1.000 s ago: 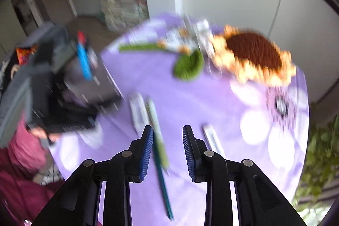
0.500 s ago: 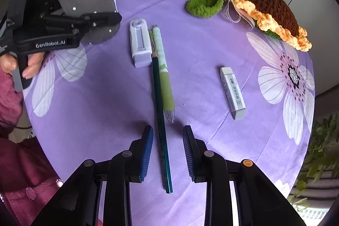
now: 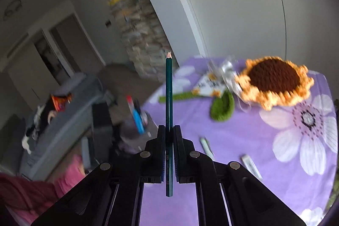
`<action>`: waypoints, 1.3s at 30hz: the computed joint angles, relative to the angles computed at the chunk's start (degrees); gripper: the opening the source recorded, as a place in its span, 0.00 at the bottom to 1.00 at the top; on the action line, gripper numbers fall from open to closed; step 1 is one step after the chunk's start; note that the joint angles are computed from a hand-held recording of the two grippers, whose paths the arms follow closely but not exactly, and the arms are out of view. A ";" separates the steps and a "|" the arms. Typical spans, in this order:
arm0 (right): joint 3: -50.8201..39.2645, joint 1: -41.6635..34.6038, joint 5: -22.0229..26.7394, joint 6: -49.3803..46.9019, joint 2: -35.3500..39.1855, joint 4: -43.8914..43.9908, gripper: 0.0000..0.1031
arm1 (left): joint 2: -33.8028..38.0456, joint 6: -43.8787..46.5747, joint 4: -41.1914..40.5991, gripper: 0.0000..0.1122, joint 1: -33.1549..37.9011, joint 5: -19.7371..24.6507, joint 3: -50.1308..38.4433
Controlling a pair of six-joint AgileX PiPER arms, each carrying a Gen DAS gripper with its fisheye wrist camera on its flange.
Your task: Organize stationery
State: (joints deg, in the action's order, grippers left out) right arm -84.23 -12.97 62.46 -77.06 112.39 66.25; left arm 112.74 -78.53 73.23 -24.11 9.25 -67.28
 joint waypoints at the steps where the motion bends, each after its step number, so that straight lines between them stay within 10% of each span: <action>1: -1.70 1.14 0.90 -0.83 1.39 3.33 0.07 | -0.03 -0.22 0.26 0.61 0.00 0.01 0.05; 15: -22.47 12.23 -1.43 8.54 16.46 8.58 0.07 | -0.14 1.73 -1.37 0.61 0.37 -0.62 0.07; 39: -8.61 10.98 -7.17 0.30 13.59 17.71 0.07 | 0.35 2.23 -2.19 0.61 0.68 -0.95 -0.30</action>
